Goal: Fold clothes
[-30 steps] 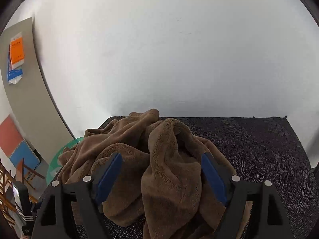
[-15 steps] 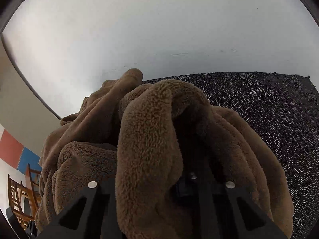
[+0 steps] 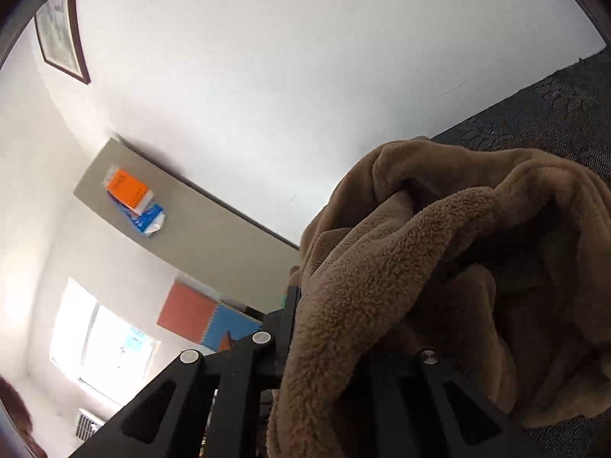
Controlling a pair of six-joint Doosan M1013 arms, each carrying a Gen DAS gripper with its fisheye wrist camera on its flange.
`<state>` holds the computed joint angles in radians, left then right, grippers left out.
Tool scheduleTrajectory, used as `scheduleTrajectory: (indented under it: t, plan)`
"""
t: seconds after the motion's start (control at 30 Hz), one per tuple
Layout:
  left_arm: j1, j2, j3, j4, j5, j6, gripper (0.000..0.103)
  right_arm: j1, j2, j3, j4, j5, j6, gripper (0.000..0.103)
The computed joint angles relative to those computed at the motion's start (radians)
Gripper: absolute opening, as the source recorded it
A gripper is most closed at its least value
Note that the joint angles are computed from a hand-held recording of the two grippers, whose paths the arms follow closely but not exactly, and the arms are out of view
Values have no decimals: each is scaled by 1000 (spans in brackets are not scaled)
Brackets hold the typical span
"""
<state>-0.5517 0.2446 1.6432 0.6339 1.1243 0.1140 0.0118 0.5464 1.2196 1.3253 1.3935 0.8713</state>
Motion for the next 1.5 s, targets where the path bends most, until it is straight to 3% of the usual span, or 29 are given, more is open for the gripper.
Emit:
scheduleTrajectory:
  t: [0.3, 0.43, 0.7, 0.77, 0.93, 1.1, 1.2, 1.5]
  plan:
    - [2, -4, 7, -1, -11, 1, 103, -82, -144, 227, 129, 222, -157, 10]
    - [-9, -16, 12, -10, -20, 22, 103, -129, -213, 330, 108, 257, -253, 10]
    - [-107, -62, 28, 108, -17, -4, 103, -268, -278, 440, 125, 274, -300, 10]
    - [-117, -78, 36, 107, -53, -4, 103, -292, -290, 447, 120, 246, -321, 10]
    - [-134, -114, 72, 76, -139, 16, 103, -285, -313, 462, 112, 124, -304, 10]
    - [-142, -121, 76, 76, -91, 68, 103, -296, -316, 469, 51, -55, -290, 10]
    - [-131, -130, 82, 70, -103, 62, 103, -297, -322, 469, -20, -98, -315, 10]
    - [-39, -123, 94, -9, -311, -8, 103, -288, -332, 464, -178, -138, -252, 11]
